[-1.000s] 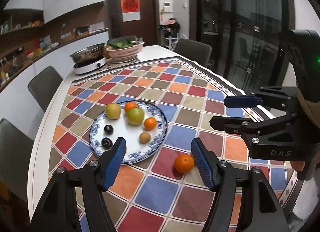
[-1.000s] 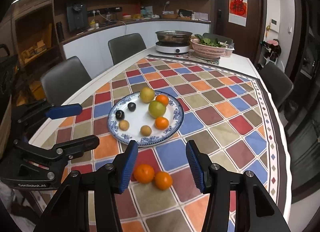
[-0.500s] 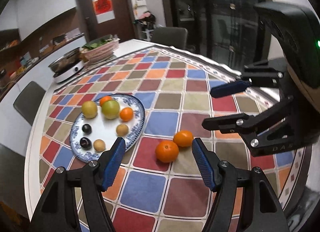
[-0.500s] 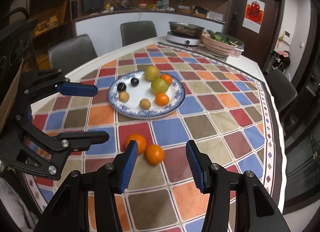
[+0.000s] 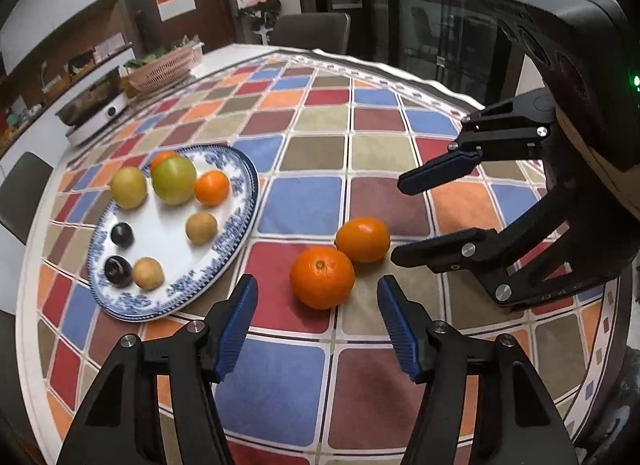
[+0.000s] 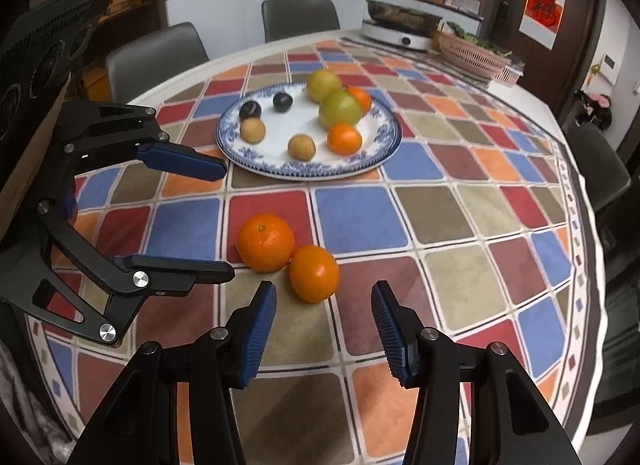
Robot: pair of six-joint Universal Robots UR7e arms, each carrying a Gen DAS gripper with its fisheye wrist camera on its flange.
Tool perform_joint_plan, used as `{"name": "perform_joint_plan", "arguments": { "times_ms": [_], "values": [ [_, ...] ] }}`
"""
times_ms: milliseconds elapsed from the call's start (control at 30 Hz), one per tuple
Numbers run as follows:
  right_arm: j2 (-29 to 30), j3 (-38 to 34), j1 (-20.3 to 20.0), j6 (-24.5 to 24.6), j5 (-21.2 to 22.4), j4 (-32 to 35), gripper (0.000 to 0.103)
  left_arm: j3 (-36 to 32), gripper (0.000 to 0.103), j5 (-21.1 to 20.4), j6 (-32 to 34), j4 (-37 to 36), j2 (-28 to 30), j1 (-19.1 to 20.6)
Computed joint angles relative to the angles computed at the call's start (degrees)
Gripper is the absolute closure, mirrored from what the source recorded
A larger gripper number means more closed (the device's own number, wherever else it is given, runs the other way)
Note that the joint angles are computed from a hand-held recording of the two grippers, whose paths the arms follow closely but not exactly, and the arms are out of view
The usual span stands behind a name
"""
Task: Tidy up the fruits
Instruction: 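Withdraw both open tools toward the last two oranges on the cloth, then grasp one orange with the left tool while the right tool grasps the other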
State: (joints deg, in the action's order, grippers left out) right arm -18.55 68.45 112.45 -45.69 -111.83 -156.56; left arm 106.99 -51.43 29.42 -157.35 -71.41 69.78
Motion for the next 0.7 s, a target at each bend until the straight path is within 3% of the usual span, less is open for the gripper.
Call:
{"name": "perform_joint_plan", "arguments": {
  "times_ms": [533,700],
  "values": [
    [3.46,-5.14,-0.77,-2.3,-0.28,5.17,0.06,-3.94,0.051,-3.52,1.69,3.62,2.61,2.35],
    [3.82,-5.85,-1.02,-2.32,0.51,5.69,0.06,-5.04,0.062,-5.1,0.41,6.33,2.87,2.94]
  ]
}}
